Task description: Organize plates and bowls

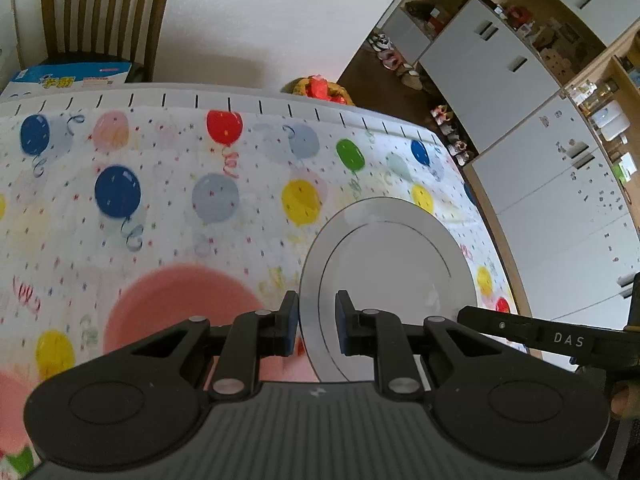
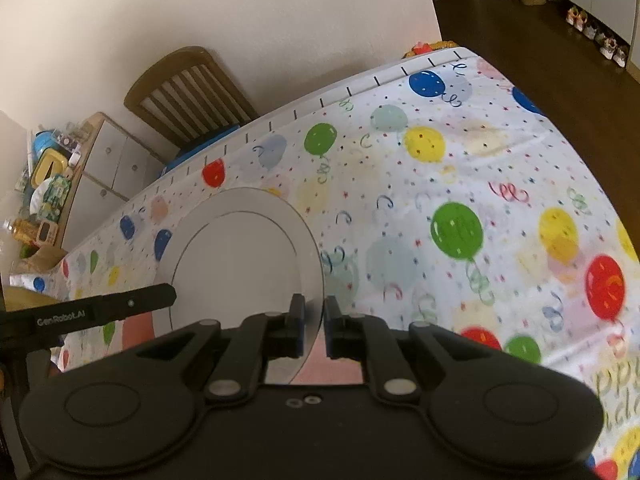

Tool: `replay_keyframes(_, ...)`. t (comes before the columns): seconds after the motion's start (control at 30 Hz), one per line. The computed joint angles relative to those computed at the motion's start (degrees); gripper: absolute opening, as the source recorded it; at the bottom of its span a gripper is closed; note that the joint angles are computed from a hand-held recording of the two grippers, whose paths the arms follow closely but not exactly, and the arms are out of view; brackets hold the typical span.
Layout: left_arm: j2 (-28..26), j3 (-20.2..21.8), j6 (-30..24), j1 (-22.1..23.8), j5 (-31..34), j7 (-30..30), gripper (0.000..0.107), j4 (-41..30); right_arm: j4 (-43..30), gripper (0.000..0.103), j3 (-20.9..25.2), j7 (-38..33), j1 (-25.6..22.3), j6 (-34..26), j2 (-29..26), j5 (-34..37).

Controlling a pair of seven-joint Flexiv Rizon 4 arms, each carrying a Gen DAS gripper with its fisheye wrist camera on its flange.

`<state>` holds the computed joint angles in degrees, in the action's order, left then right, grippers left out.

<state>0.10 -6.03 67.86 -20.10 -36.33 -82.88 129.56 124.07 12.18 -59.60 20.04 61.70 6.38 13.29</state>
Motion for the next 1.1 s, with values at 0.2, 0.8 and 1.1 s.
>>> replay_keyframes(0.2,6.0,0.4,-1.2,-1.8,3.9,-4.4,0.019,4.0,5.0,0.008,2.0,4.1,0.7,-1.5,7.0,-0.9)
replay_keyframes(0.8,23.4,1.5,-6.5,-9.2,10.0,-14.2,0.019,15.7,18.6,0.008,7.5,20.6,6.4,-7.6,28.8,-3.3)
replay_keyframes(1.1,29.7,1.1,-8.9,-13.4,11.9,-18.6,0.019,19.6,22.5,0.008,11.5,29.0,10.2,-16.2,41.2,-2.1)
